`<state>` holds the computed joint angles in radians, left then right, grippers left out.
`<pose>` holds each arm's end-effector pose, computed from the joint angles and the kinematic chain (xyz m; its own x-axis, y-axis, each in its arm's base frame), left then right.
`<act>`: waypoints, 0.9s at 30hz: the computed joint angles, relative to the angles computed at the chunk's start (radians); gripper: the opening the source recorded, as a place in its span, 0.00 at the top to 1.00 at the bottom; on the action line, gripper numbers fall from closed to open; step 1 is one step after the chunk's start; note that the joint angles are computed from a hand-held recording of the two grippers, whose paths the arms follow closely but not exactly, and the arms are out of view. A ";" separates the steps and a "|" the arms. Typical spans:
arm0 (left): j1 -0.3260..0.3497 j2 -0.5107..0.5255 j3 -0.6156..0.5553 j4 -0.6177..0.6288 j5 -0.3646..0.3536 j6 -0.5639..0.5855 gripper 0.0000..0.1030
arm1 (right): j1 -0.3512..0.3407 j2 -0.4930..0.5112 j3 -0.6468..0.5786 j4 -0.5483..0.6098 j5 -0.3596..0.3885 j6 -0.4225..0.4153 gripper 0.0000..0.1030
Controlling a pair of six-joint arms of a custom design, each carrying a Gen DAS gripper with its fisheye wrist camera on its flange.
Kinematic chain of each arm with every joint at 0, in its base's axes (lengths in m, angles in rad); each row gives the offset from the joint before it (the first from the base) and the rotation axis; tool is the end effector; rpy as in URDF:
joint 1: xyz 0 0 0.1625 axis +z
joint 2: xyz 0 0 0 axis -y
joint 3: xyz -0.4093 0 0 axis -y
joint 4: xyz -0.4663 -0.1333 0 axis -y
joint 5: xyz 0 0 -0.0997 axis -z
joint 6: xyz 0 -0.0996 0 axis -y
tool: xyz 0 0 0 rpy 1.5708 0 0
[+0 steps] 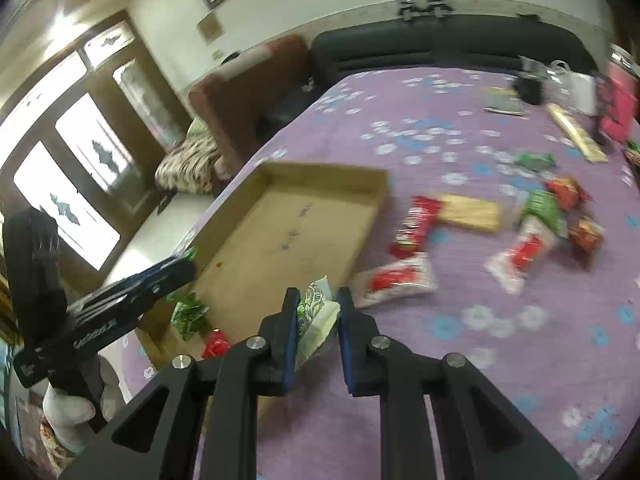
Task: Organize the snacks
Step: 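Carry both snacks to the cardboard tray and release them inside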
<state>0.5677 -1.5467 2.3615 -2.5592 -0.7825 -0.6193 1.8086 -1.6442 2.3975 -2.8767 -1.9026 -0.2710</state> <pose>-0.2614 -0.4086 0.1805 -0.8749 0.1230 -0.4685 0.3962 0.7381 -0.5461 0.2027 -0.4081 0.2239 -0.8704 -0.2759 0.4077 -0.4499 0.7819 -0.4315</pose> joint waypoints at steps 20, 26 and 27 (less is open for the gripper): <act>-0.058 -0.128 0.078 0.062 0.138 -0.136 0.36 | 0.099 0.298 -0.067 -0.196 -0.154 -0.109 0.66; -0.096 -0.102 0.072 0.162 0.218 -0.178 0.35 | 0.137 0.256 -0.017 -0.370 -0.255 -0.202 0.56; -0.101 -0.098 0.071 0.174 0.222 -0.186 0.35 | 0.139 0.246 -0.011 -0.386 -0.266 -0.212 0.55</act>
